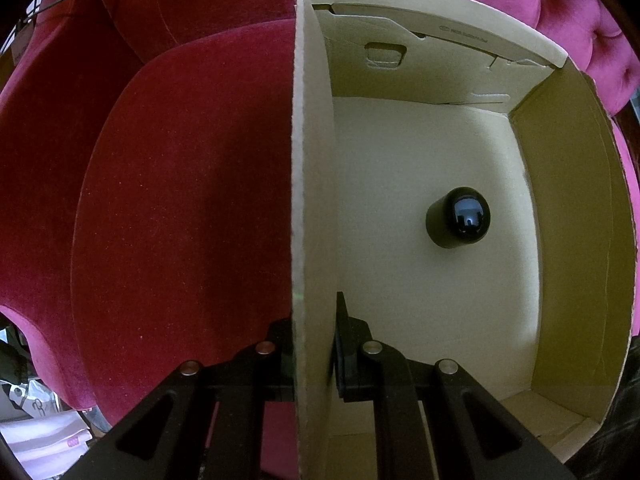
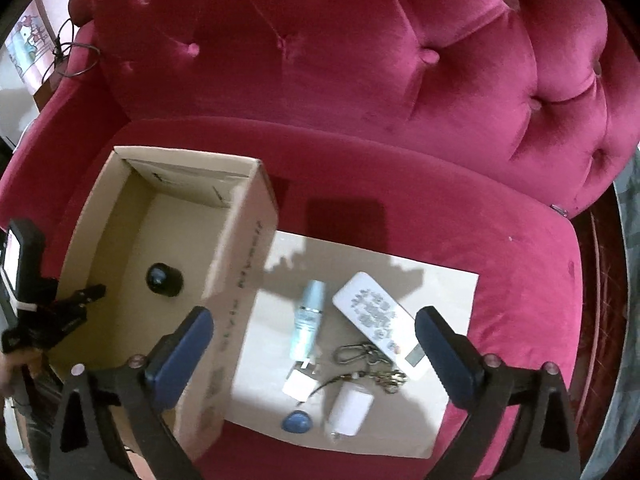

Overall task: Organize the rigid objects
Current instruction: 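Move the right gripper back to the paper and grasp the white remote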

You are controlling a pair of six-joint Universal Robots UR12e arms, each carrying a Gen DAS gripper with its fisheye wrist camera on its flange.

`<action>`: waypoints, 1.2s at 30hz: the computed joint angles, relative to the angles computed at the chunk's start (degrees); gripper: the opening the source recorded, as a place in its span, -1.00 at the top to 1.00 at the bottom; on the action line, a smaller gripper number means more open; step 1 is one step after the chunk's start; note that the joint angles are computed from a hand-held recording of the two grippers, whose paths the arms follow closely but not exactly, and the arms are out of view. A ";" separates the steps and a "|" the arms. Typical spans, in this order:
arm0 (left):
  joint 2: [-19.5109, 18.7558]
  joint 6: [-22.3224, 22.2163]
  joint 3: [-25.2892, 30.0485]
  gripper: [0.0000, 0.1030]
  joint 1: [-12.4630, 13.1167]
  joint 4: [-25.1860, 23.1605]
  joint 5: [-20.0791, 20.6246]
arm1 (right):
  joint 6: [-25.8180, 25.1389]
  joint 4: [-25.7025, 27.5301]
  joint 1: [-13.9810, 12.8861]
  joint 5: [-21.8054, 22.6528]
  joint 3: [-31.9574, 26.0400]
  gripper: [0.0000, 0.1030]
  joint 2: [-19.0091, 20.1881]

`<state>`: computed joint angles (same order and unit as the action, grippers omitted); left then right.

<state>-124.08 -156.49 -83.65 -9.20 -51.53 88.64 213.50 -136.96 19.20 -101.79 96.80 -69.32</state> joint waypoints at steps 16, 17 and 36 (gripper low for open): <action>-0.09 -0.11 0.14 0.76 0.01 -0.15 -0.11 | -1.32 -1.40 -2.29 -0.77 5.15 -0.99 1.39; -0.12 -0.14 0.19 0.76 0.00 -0.18 -0.06 | -1.44 -1.41 -2.40 -0.70 5.28 -0.99 1.52; -0.14 -0.60 0.16 0.76 -0.21 -0.10 0.36 | -4.28 -3.08 -6.61 5.20 6.51 -0.98 4.42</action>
<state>-124.22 -157.09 -83.49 -9.41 -51.63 89.00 209.21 -140.04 12.59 -96.60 103.31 -64.91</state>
